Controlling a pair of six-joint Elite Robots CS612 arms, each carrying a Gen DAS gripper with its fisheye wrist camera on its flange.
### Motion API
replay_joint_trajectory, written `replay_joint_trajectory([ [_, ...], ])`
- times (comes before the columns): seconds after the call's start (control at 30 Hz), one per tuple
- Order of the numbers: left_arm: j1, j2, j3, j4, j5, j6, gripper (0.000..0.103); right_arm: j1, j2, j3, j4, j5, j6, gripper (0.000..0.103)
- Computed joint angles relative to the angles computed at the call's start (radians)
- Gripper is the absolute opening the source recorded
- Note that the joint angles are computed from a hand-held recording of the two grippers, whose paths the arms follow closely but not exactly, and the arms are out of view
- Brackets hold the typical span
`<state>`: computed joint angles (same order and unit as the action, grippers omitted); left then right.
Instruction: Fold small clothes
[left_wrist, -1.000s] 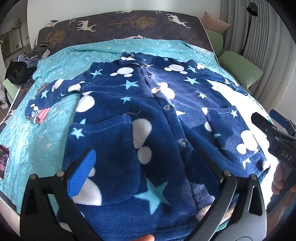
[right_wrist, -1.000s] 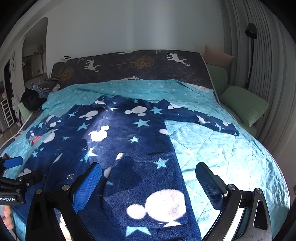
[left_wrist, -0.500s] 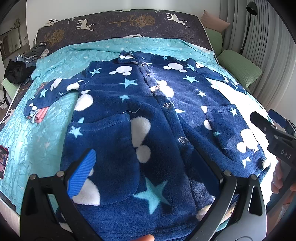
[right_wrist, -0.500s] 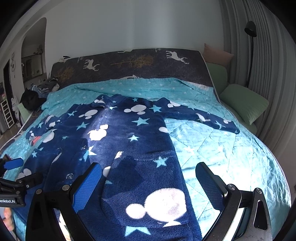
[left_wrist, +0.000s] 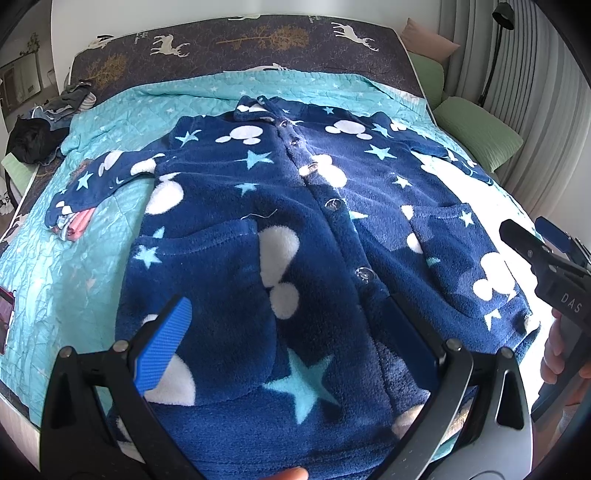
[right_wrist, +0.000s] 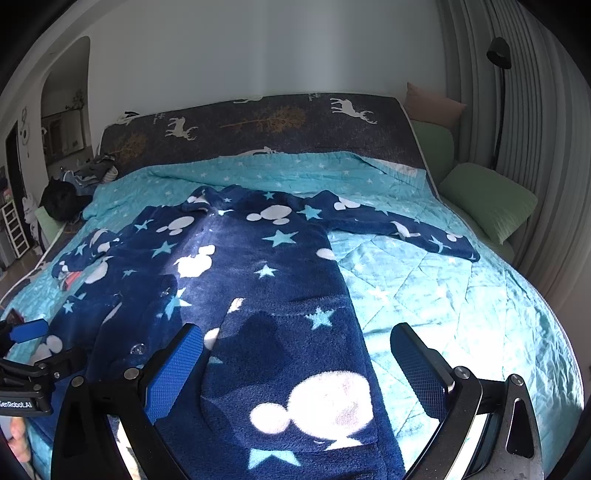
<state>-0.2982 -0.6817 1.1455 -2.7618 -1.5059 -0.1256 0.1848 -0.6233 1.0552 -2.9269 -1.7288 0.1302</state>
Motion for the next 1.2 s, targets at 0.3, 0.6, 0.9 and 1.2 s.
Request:
replay_joint_trajectory([
  [0.3,0.001,-0.001,0.003,-0.002,-0.001,-0.001,0.103,0.000,0.000,0.001,0.000,0.000,0.002,0.103],
  [0.6,0.008,0.000,-0.001,-0.007,0.006,-0.049,0.103,0.002,-0.006,0.008,-0.016,0.014,0.011,0.103],
  [0.9,0.008,0.003,-0.008,0.003,0.010,-0.044,0.103,0.002,0.003,-0.019,0.019,0.015,0.016,0.103],
  [1.2,0.014,0.001,-0.004,-0.012,0.006,-0.059,0.103,0.001,0.010,-0.039,0.055,0.017,0.028,0.103],
])
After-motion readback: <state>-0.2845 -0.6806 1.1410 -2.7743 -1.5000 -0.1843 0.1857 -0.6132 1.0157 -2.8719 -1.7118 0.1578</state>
